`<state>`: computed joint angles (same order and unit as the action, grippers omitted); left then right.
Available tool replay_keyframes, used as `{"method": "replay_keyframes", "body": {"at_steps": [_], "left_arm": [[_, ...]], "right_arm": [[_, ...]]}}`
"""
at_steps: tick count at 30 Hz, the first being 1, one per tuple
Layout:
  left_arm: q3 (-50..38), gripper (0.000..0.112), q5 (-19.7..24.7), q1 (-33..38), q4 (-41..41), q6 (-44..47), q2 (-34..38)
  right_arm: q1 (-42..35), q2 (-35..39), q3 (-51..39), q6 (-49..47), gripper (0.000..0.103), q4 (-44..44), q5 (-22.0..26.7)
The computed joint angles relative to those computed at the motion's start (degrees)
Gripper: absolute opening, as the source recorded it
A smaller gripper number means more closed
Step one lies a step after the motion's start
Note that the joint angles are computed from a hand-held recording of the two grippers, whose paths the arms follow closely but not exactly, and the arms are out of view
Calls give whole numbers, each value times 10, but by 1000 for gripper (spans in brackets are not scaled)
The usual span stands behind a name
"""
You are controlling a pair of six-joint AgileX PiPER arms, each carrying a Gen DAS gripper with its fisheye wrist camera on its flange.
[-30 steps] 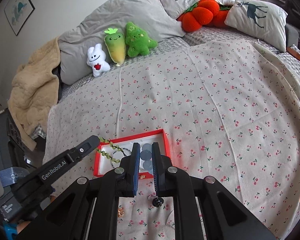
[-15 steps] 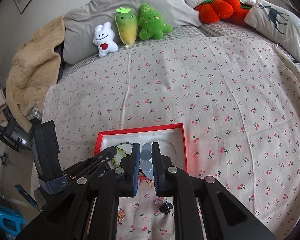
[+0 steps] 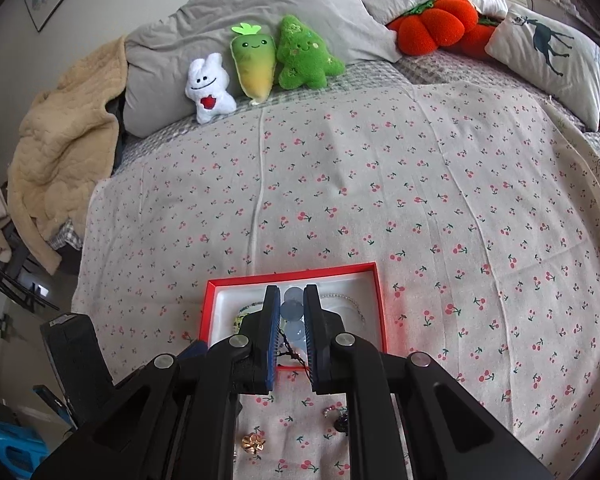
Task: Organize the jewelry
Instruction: 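Carry both bracelets into the red box and release them, then lower the left tool onto the gold ring and close it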
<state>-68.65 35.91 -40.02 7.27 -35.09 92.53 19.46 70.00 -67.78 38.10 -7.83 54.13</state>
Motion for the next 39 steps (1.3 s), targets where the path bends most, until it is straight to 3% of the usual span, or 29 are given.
{"method": "replay_keyframes", "body": {"at_steps": [3, 7, 12, 17, 22, 23, 25, 27, 29, 39], "left_arm": [[6, 44, -2, 6, -20, 12, -10], [13, 44, -10, 15, -47, 29, -14], [7, 44, 6, 2, 14, -29, -11], [11, 44, 1, 15, -19, -8, -6], [4, 46, 13, 12, -14, -10, -5], [1, 51, 18, 9, -9, -15, -4], [-2, 61, 30, 2, 4, -30, -5], [-6, 71, 41, -3, 8, -36, -6], [-8, 76, 53, -5, 7, -39, -7], [5, 91, 110, -34, 42, -73, -28]], "right_arm": [[1, 15, -3, -12, 12, 14, -16], [-26, 43, 20, -82, 13, 94, -44], [-15, 61, 37, -21, 13, -1, -27], [-60, 55, 65, -58, 13, 39, -49], [-34, 59, 60, -17, 14, -17, -27], [-32, 56, 60, -20, 14, -16, -23], [-33, 47, 61, -25, 19, -11, -17], [-32, 36, 65, -26, 34, -10, -7], [-27, 22, 69, -19, 41, -15, 3], [30, -29, 90, 4, 56, -45, 91]]}}
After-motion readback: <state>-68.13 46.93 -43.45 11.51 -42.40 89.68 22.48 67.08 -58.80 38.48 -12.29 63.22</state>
